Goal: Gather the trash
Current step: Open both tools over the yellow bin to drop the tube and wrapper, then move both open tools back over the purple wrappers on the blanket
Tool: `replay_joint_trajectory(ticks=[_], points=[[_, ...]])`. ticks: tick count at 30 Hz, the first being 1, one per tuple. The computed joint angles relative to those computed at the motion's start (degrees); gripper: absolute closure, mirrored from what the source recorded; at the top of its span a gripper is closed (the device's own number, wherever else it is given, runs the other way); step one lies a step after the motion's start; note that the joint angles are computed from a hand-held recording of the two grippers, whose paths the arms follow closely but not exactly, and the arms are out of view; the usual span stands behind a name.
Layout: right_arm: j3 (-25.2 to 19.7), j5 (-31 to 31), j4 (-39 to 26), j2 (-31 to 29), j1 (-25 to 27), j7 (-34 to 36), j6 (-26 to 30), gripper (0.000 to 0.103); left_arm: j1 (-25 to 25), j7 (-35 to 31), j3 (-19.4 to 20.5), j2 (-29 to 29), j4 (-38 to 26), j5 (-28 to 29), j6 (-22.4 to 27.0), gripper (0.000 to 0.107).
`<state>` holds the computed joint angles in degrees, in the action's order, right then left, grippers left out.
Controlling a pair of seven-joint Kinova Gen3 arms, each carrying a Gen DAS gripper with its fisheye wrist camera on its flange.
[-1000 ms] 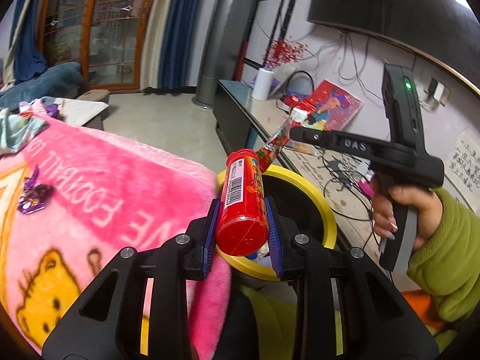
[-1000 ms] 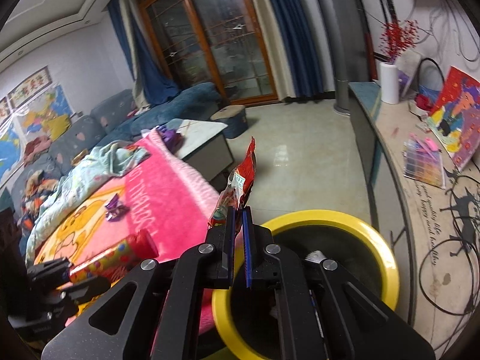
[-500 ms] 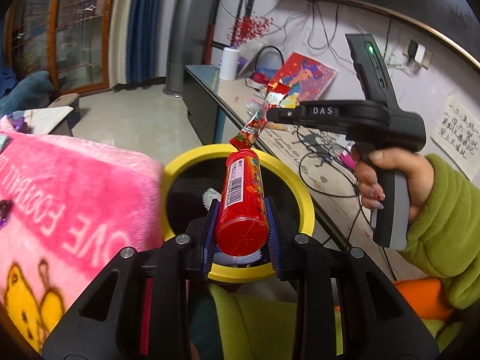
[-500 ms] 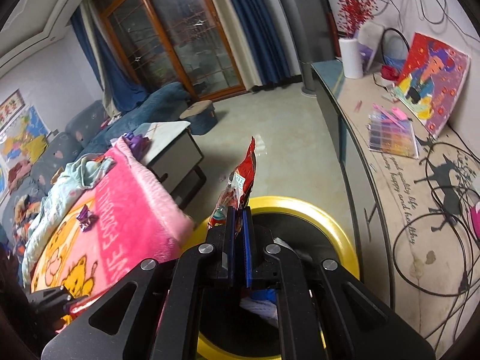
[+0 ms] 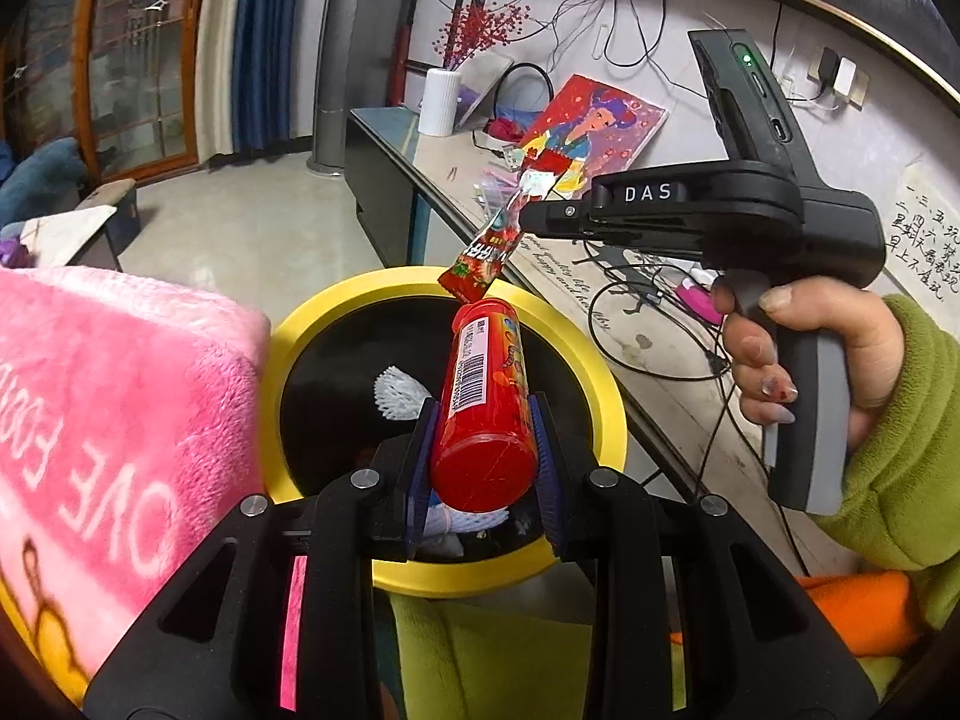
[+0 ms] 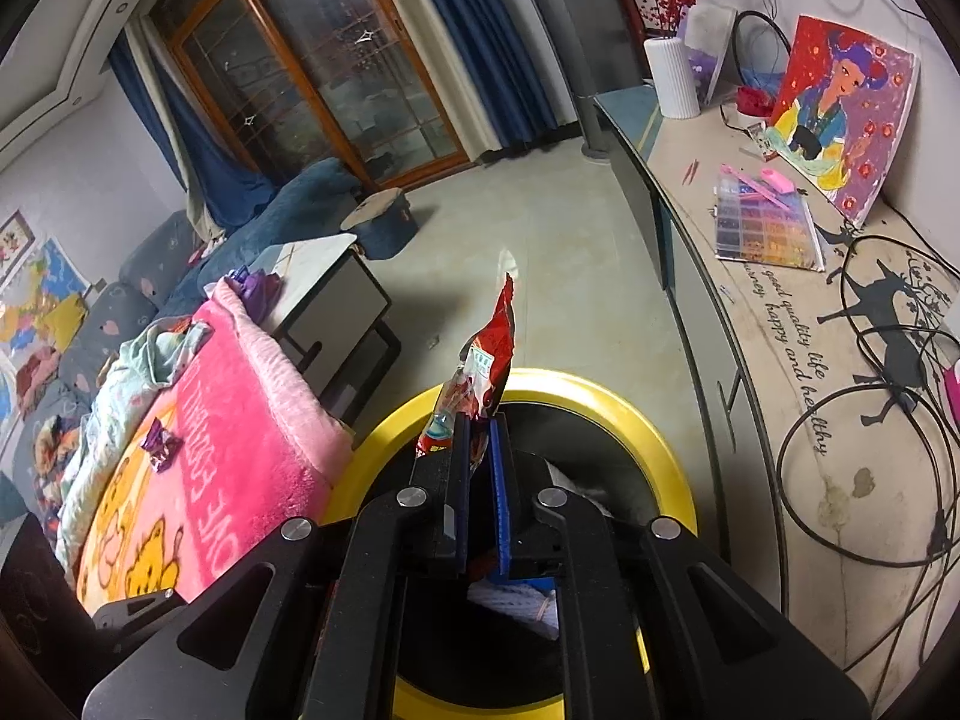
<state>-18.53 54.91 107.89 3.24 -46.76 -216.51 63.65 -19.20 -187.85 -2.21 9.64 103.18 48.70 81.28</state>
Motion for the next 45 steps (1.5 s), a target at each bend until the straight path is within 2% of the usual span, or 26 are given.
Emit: replay_joint_trajectory(ticks=[1, 3, 4, 6, 7, 8, 9, 12, 16, 22, 26, 33, 45], points=[[-0.3, -0.2, 0.5, -0.3, 0.8, -0.2, -1.1, 0.090, 0.2, 0.3, 0.1, -0.1, 0.1, -0.1, -0.4, 0.085], [0.1, -0.4, 0.4, -0.2, 0.4, -0.3, -1.1, 0.076, 0.7, 1.1, 0.2, 0.0, 0.2, -0.2, -1.4, 0.084], [0.1, 0.0, 0.7, -0.3, 0.3, -1.0, -1.0, 0.072, 0.6, 1.2, 0.2, 0.3, 0.1, -0.2, -1.4, 0.081], [-0.1, 0.3, 0.6, -0.2, 0.2, -1.7, -0.3, 0.065, 0.4, 2.4, 0.2, 1.1, -0.5, -0.4, -1.0, 0.068], [-0.2, 0.6, 0.5, -0.2, 0.1, -1.7, -0.1, 0.064, 0.4, 2.9, 0.2, 1.3, -0.6, -0.4, -1.0, 0.055], [-0.3, 1.0, 0.5, -0.1, -0.1, -1.9, 0.1, 0.062, 0.3, 3.3, 0.3, 1.5, -0.9, -0.3, -0.8, 0.048], [-0.3, 1.2, 0.3, 0.0, -0.3, -2.0, 0.5, 0.059, 0.0, 3.4, 0.3, 1.6, -1.0, -0.1, -0.7, 0.045], [-0.4, 1.7, -0.5, 0.7, -0.9, -1.5, 1.6, 0.053, -0.8, 3.1, 0.1, 1.1, -0.8, 0.8, -1.3, 0.029], [-0.3, 2.8, -1.6, 1.5, -2.1, -1.3, 3.4, 0.046, -1.9, 2.9, -0.3, 1.0, -1.0, 2.5, -0.9, 0.016], [0.0, 4.0, -3.3, 2.7, -3.8, -0.5, 5.6, 0.039, -3.6, 1.6, -1.4, 0.0, -0.5, 5.5, -1.8, 0.016], [0.3, 4.9, -4.8, 3.5, -5.0, 0.3, 7.2, 0.038, -4.6, 1.0, -1.9, -0.2, -0.4, 7.4, -2.9, 0.016], [1.1, 6.5, -9.0, 5.9, -7.3, 4.1, 9.5, 0.037, -5.7, 1.7, -3.1, -0.8, -0.4, 10.9, -8.8, 0.016], [5.2, 8.3, -18.8, 11.9, -9.9, 15.9, 4.3, 0.037, -10.6, 6.9, -3.2, 3.0, -5.4, 14.6, -13.8, 0.016]])
